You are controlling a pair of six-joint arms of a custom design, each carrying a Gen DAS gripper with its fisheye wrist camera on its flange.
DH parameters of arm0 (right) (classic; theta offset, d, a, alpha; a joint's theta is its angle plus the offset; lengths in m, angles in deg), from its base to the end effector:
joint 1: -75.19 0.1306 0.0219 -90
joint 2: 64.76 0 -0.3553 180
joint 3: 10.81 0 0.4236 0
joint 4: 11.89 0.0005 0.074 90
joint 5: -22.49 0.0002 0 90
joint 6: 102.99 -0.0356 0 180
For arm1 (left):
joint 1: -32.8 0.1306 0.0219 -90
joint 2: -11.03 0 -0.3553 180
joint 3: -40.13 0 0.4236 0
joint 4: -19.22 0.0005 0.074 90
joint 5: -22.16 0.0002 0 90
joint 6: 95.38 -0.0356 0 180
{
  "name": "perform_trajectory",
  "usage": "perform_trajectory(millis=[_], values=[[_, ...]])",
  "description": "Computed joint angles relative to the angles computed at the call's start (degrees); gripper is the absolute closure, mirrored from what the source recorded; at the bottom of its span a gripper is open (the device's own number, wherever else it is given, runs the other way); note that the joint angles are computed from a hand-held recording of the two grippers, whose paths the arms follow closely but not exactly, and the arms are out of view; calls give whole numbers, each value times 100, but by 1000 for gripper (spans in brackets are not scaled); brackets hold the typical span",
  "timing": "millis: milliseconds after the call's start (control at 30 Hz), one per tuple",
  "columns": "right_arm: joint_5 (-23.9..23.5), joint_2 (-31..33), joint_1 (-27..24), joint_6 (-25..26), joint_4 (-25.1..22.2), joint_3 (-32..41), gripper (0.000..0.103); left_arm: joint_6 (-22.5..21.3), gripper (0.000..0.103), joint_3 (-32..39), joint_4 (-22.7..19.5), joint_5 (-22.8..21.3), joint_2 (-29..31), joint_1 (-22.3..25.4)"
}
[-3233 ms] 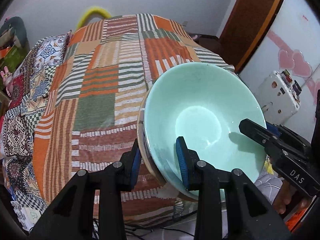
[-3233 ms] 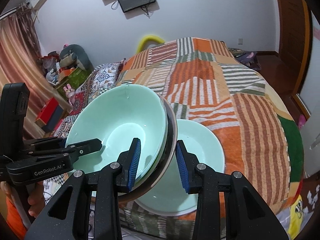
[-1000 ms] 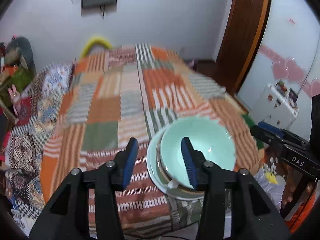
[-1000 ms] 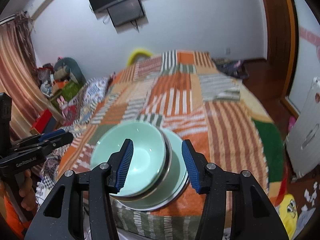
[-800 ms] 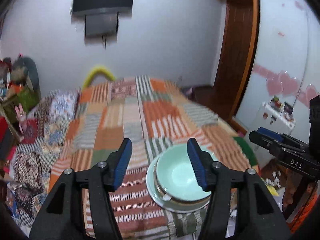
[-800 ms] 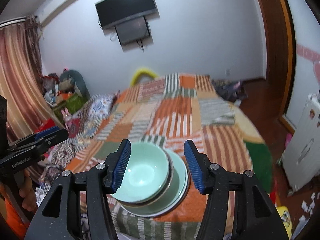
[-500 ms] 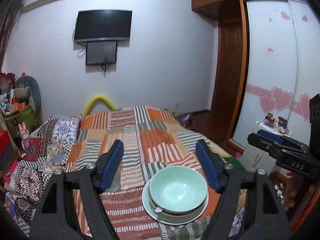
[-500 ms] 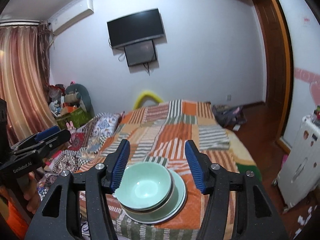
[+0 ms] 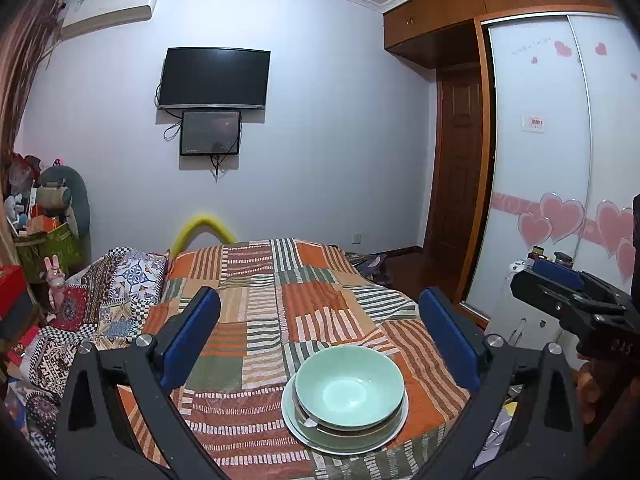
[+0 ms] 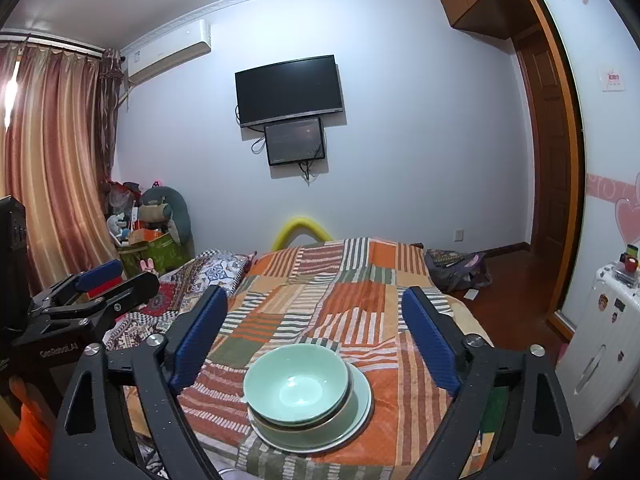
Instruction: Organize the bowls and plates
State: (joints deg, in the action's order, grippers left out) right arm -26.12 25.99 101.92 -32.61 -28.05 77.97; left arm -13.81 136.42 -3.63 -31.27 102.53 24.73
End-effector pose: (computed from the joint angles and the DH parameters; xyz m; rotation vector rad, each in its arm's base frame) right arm 0.4981 0.2239 0.4398 0.3684 1.7698 -0.1082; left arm 0.5423 -0.0988 0.4892 0.6902 1.7313 -0.5948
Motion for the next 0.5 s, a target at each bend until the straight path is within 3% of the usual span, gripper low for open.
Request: perform_trajectory(millis=[133,500], values=[[-27,2,21,-80,28,-33,3,30,1,-81,65,-41,-63,23],[-14,-31,32,-216,-2,-112,2,60,1,-132,76,-16,-83,39]])
